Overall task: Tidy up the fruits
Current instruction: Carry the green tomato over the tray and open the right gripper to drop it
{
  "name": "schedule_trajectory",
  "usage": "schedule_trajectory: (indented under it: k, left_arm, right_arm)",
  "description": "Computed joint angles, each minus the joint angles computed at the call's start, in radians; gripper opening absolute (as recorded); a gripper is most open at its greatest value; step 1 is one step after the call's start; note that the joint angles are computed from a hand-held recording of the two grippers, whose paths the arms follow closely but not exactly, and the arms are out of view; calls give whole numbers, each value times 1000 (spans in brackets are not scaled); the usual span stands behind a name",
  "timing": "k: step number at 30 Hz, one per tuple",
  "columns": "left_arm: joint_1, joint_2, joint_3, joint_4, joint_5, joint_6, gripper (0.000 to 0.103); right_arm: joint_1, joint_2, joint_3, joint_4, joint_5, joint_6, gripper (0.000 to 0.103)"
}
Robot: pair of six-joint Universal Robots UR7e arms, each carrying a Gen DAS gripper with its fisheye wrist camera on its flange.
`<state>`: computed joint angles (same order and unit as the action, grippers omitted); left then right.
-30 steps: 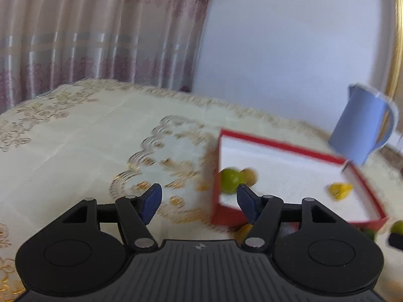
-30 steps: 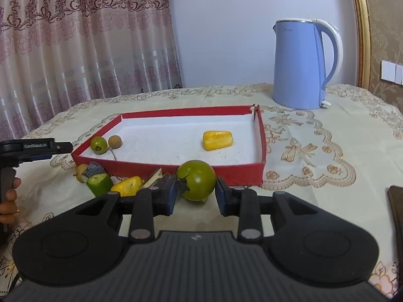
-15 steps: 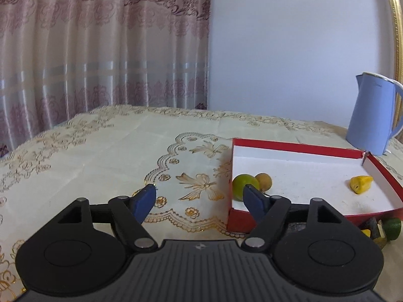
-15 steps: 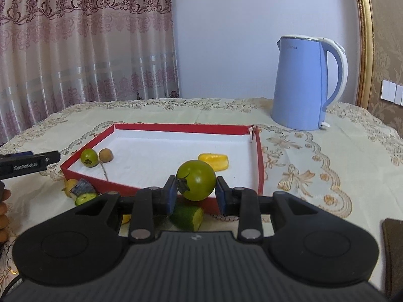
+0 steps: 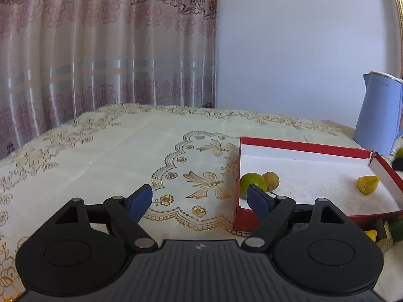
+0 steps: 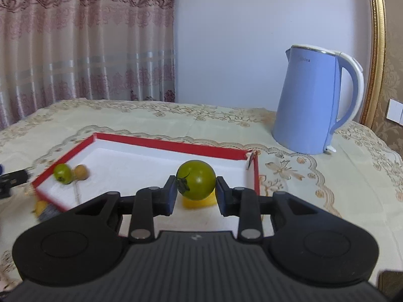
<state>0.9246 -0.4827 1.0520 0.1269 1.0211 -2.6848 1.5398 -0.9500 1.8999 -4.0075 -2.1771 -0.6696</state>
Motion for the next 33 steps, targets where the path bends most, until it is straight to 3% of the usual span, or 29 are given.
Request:
schedule_trajectory:
  k: [7,14,19,22,24,27,31,33]
  left_arm:
    - [-2,9,-12,11,-4,15,82]
    - [4,11,-28,38,8,-19,82]
    - [3,-4,2,-3,17,1,82]
    - [4,-3,-1,2,21,-4,82]
    - [4,-1,-4,5,19,-6,82]
    - [5,-7,7,-8,26,5,82]
    - [6,-12,19,-21,40,21,82]
    - [6,-10,16,-14,43,26,82]
  right_arm:
    - [-48,12,-98,130,-17,79,30]
    - [-65,32,-160,192,-36,92,31]
    - [-76,6,-148,247,-41,216,35]
    - [-70,-23,-84,182,-9,238,36]
    - [-55,-32,-42,120,0,211,46]
    - [-28,-32,19,4,2,172,48]
    - [-21,-28,131,-167,77,246,48]
    - [-18,-1,157,-247,74,253,48]
